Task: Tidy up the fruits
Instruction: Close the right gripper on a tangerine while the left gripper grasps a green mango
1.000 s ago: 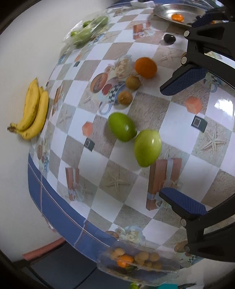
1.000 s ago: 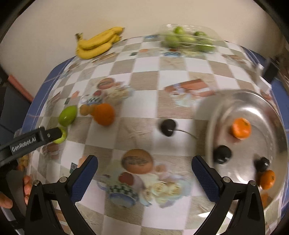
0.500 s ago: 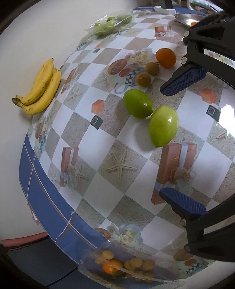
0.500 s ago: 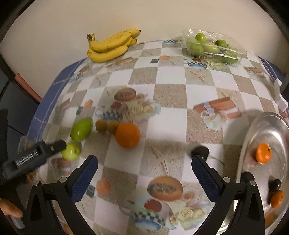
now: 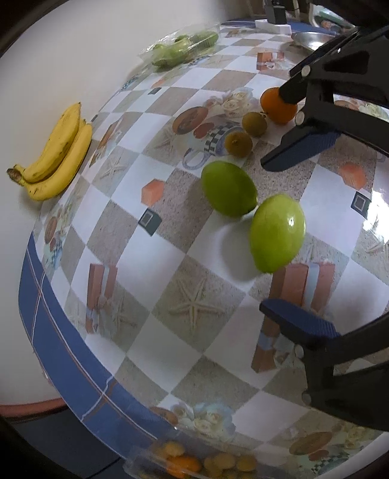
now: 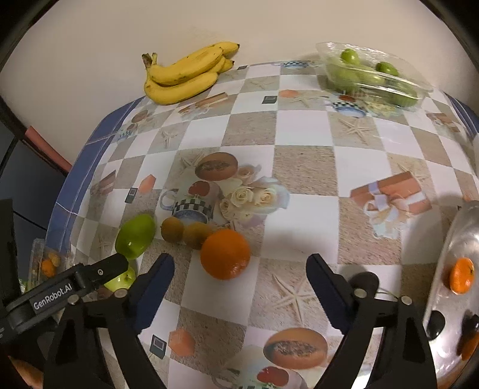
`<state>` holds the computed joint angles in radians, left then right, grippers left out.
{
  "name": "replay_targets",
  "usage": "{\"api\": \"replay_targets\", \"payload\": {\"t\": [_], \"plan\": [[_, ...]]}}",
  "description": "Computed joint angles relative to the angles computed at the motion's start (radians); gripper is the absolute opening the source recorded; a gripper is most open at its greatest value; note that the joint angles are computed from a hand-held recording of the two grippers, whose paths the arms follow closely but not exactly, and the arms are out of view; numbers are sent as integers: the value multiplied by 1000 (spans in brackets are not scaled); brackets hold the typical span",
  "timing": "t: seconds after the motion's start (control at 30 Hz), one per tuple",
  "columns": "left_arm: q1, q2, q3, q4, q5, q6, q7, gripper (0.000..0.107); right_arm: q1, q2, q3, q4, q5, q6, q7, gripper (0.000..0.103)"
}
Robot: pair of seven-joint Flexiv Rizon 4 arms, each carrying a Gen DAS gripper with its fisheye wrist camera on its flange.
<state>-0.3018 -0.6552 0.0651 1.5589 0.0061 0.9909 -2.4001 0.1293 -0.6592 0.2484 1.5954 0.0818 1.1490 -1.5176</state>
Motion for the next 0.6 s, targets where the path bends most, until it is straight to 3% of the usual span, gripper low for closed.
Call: {"api": "replay_targets", "payload": {"t": [0.07,0.2,0.27,0.37,0.6], "plan": [[13,-5,-17,4,-18,11,14,79,1,-7,2,-7,-1,-5,-4,75],[20,-16,-27,1,-38,23,29,70,7,-23,2,-24,-3,-19,-9,65],[19,-19,-26,-2,-44,22,33,64,6,-28,5,-31,-3,-31,-16,55],[19,-27,-26,-11,-53,9,40,57,5,-35,9,-40,3,-39,-23,50],[17,-26,-23,-8,-58,7,39,55,1,-38,17,-53,25,-55,-39,40]]}}
